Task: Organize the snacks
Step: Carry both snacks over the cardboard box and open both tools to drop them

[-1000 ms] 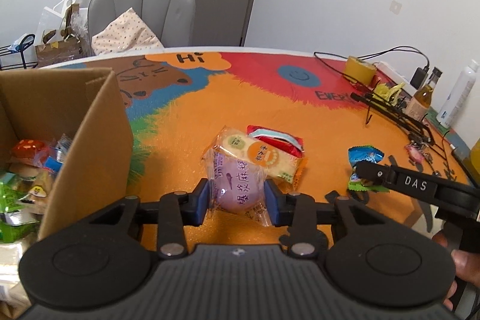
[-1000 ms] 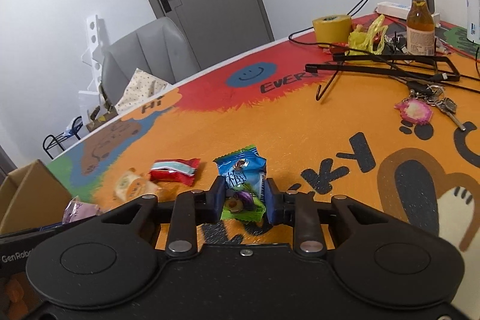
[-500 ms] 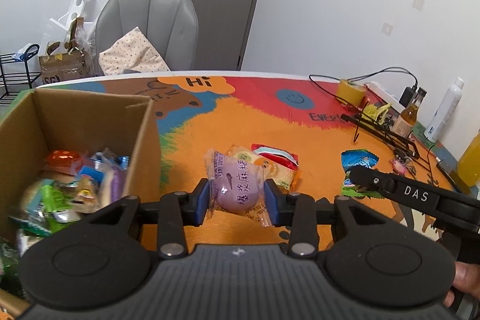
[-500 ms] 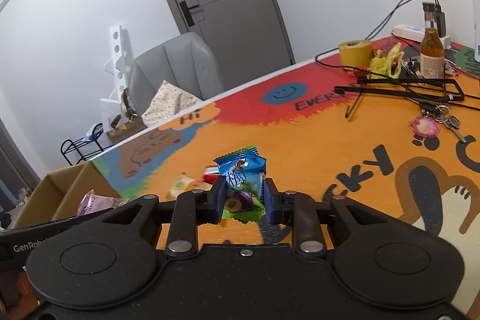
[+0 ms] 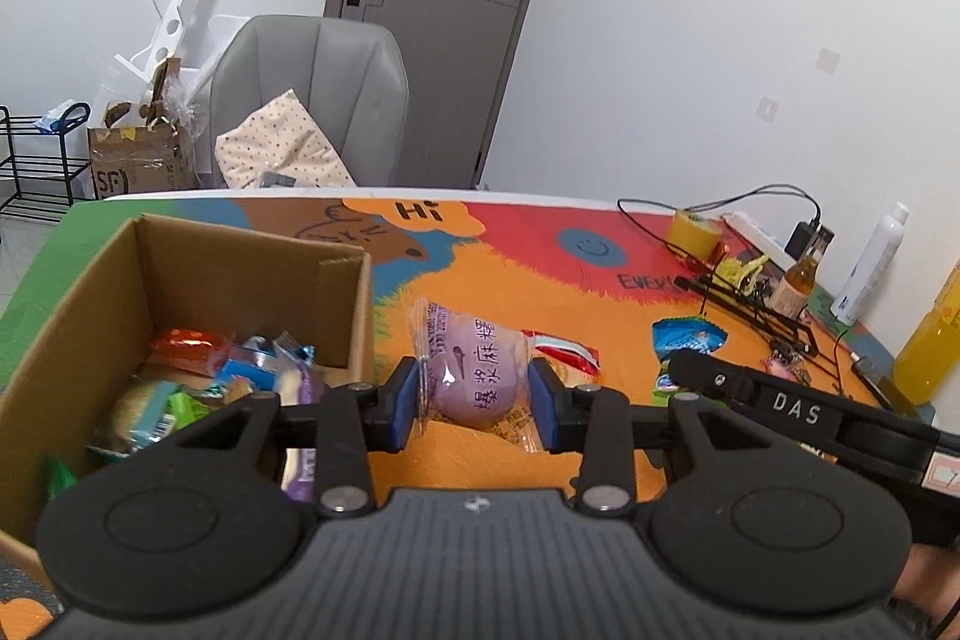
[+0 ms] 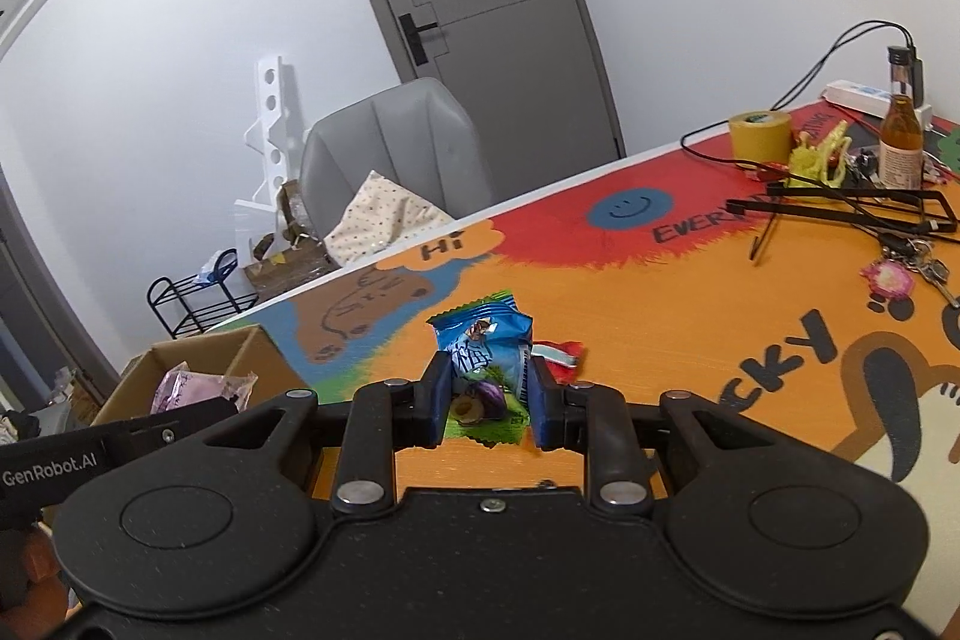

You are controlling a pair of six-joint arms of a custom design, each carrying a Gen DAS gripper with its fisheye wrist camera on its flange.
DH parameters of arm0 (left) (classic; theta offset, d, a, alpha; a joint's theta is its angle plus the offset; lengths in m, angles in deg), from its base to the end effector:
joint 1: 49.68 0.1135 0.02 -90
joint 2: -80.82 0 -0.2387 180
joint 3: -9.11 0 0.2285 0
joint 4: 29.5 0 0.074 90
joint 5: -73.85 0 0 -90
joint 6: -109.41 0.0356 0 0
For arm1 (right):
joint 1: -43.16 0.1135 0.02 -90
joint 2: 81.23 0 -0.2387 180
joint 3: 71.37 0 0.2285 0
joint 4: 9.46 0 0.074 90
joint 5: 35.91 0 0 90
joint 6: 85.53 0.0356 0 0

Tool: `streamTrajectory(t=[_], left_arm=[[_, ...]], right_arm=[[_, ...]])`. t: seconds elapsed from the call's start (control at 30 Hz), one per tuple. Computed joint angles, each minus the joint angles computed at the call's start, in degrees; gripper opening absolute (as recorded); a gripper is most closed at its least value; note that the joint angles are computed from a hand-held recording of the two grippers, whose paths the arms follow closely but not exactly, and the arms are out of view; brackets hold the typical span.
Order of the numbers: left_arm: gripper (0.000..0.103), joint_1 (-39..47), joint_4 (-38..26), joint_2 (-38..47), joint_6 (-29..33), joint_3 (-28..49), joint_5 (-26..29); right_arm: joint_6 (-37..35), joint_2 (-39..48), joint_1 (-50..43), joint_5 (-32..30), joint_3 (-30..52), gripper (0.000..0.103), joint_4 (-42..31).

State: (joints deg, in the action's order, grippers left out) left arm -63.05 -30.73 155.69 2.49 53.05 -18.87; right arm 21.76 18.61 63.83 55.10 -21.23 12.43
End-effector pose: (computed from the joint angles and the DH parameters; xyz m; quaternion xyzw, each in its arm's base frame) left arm 0.2402 -0.0553 0.1682 -0.0386 0.8743 -0.1063 0.4721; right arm 0.2861 0.1073 0.1233 -0.0207 0.8560 0.1608 0.4908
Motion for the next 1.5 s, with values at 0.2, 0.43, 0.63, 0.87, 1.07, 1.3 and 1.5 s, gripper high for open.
streamTrajectory(t=[0.2,0.43,0.63,0.87,1.07,1.3,1.5], left_arm=[[0.038,4.0,-1.3,-3.6,0.9,-1.3,2.1],[0.038,10.8,-2.7,-5.5,2.3,-1.2,5.3],[0.038,17.1,-3.3,-5.4,3.8,-0.2,8.4],[0.038,23.1,-3.5,-2.7,5.1,2.1,10.9],[0.039,26.0,-3.0,1.1,5.6,4.3,12.3],[0.044,28.0,-2.0,5.4,5.4,6.1,12.7],[0.046,30.3,-2.8,4.3,6.0,5.7,14.2]], right_arm=[[0.4,0.1,2.8,1.1,1.0,0.024,-0.3],[0.4,0.6,5.8,2.4,3.1,0.024,-1.0],[0.0,1.9,8.1,3.0,6.6,0.024,-2.7],[-0.9,5.0,10.6,3.3,11.8,0.024,-5.0],[-1.4,7.2,11.9,3.3,15.7,0.024,-7.0],[-1.7,9.7,13.2,2.8,19.5,0.024,-9.0],[-2.1,11.6,15.0,2.2,23.6,0.024,-11.5]])
